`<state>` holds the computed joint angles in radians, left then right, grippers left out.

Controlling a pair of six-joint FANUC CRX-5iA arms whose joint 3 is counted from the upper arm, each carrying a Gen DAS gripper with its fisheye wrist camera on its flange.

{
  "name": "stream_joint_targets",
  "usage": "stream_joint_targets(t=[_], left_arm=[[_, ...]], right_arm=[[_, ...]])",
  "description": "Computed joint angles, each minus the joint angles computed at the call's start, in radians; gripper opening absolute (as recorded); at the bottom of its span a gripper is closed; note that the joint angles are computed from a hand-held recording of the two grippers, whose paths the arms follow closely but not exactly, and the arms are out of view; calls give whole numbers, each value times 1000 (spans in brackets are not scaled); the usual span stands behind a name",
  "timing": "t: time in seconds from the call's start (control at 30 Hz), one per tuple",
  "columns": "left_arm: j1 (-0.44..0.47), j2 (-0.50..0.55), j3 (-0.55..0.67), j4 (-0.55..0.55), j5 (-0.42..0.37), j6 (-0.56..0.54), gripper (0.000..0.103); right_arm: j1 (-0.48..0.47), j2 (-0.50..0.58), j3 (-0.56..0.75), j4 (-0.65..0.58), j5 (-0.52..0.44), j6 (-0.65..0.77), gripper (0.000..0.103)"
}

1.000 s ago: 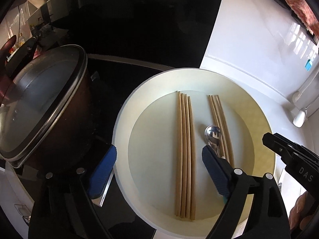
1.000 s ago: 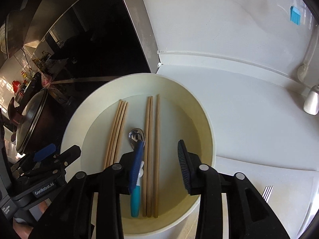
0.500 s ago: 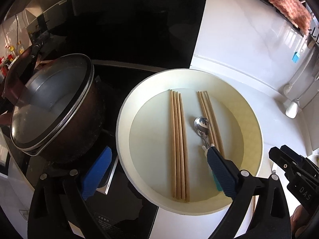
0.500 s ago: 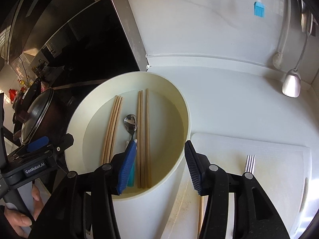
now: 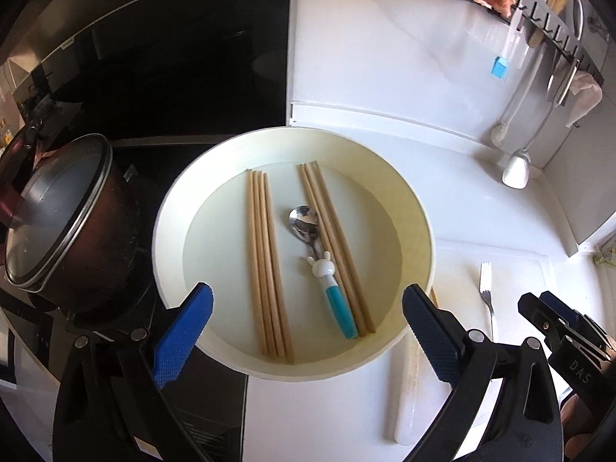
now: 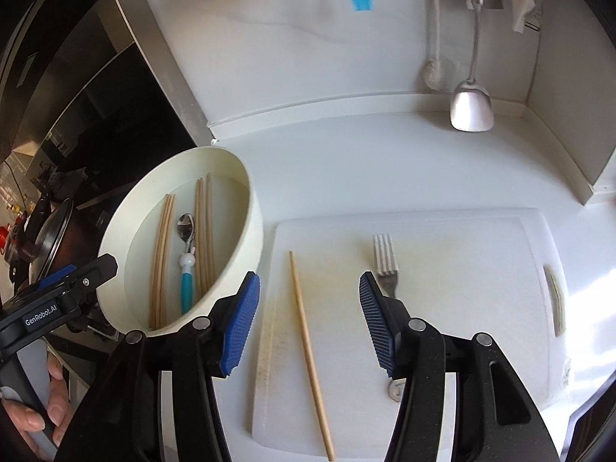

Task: Organize utensils
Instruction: 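Move both open tools back over the cutting board, then lower the left tool to the last chopstick while the right tool approaches the fork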

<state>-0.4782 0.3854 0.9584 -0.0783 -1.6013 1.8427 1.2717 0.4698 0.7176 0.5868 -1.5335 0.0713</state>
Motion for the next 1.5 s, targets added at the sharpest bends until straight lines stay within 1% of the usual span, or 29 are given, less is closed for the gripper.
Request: stream_joint_targets(t=[0.17,0.23,0.33,0.4,0.47,0.53,0.6,0.7,0.8,0.9,0.93,1.03,1.1,1.17,1.3,1.37,1.5], left_arm=[[-71,30,45,-26,11,11,97],[-100,46,70,-36,5,34,97],[-146,64,93,-54,-3,96,97],[-186,73,106,-93,-11,153,97],[-228,90,137,-148,-46,219,97],[-260,88,122,-171,-49,282,97],[-295,99,131,-217,-76,326,97],[-331,110,132,-271,-117,375,97],[-350,101,100,-304,-128,411,97],[-355,99,77,-314,-138,419,97],[-353,93,60,-313,-130,418,97],[-349,68,-7,-310,-75,409,97],[-343,65,-34,-303,-59,409,97],[-333,40,-96,-283,-4,431,97],[-317,16,-168,-251,59,455,97],[-317,14,-181,-250,71,454,97],[-324,16,-190,-264,72,447,97]], right_arm=[[16,-129,-188,7,3,-89,52],[23,-182,-265,9,11,-112,52],[28,-264,-381,1,53,-122,52],[26,-312,-453,-6,94,-105,52],[18,-350,-504,-29,127,-71,52],[13,-388,-564,-32,183,-46,52],[7,-410,-603,-36,221,-8,52],[-14,-439,-654,-66,303,36,52],[-33,-441,-670,-97,352,65,52],[-44,-438,-680,-111,391,62,52],[-46,-435,-687,-109,402,59,52],[-50,-409,-682,-89,406,53,52],[-56,-393,-676,-89,407,48,52],[-64,-376,-668,-96,413,64,52],[-76,-347,-646,-102,415,82,52],[-81,-330,-627,-105,403,100,52],[-90,-304,-601,-123,393,134,52]])
